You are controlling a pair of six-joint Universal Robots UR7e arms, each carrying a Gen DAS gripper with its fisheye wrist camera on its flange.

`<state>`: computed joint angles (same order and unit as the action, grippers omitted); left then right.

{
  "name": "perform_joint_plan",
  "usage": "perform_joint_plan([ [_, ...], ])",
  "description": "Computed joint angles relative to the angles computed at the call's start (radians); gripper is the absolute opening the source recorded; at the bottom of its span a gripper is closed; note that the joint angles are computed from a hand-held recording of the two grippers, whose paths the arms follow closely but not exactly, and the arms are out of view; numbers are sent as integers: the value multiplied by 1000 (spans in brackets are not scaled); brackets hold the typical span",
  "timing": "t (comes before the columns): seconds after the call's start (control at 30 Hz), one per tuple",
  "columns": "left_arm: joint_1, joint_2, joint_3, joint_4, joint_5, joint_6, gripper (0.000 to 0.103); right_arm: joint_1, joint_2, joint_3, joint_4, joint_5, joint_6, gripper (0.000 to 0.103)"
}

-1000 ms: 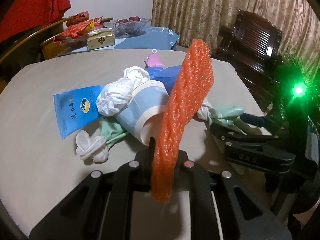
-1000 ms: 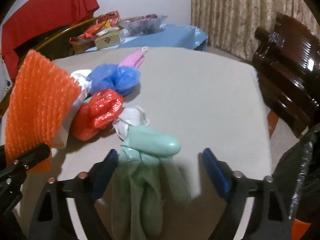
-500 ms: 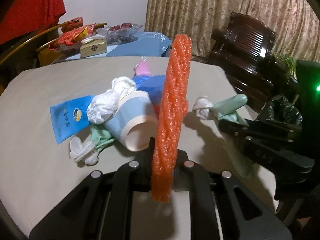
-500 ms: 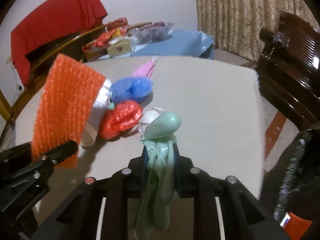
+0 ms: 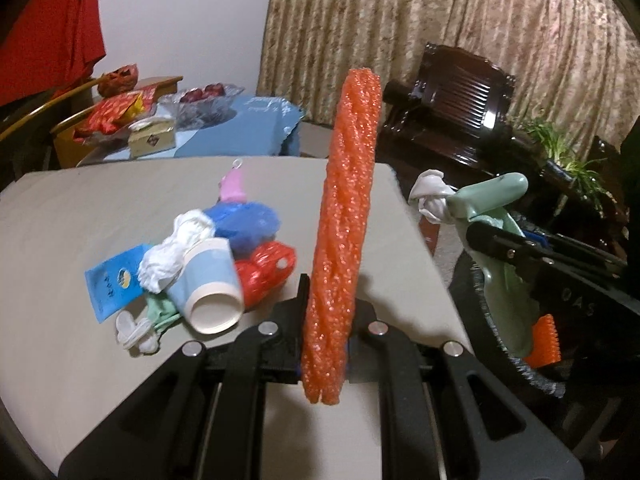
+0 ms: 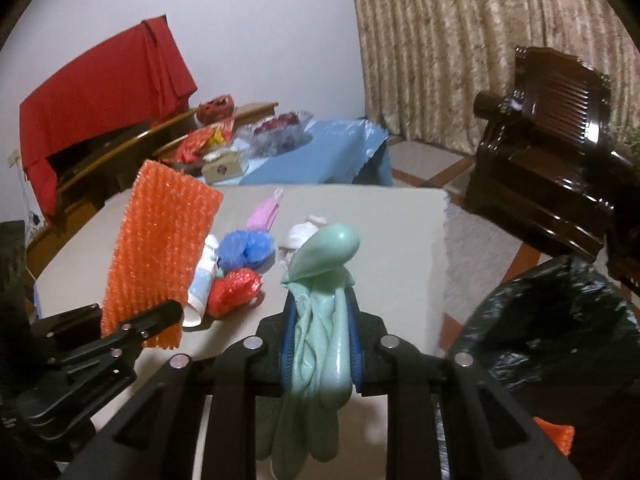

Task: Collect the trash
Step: 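Carry the mesh and gloves over the bin and release both grippers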

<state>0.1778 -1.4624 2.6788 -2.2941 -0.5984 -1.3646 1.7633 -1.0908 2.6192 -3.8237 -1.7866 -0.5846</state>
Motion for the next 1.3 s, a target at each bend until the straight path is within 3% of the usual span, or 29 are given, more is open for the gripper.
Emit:
perform_joint_plan([
  [0.27,-36,76,-37,-92,-5,62,12,-14,-143,55,7,5,-5,22],
  [0.53,-62,183,-72,-233,-19,147,12,-92,-299,113,30,21,-34,22],
  [0.9,-18,443,-163,-618,-90,429,12,-270,-530,162,101,67,-84,22],
  [1.3,66,689,-341,-859,-193,693,12,-467,-658,158,149,121,-133,22],
])
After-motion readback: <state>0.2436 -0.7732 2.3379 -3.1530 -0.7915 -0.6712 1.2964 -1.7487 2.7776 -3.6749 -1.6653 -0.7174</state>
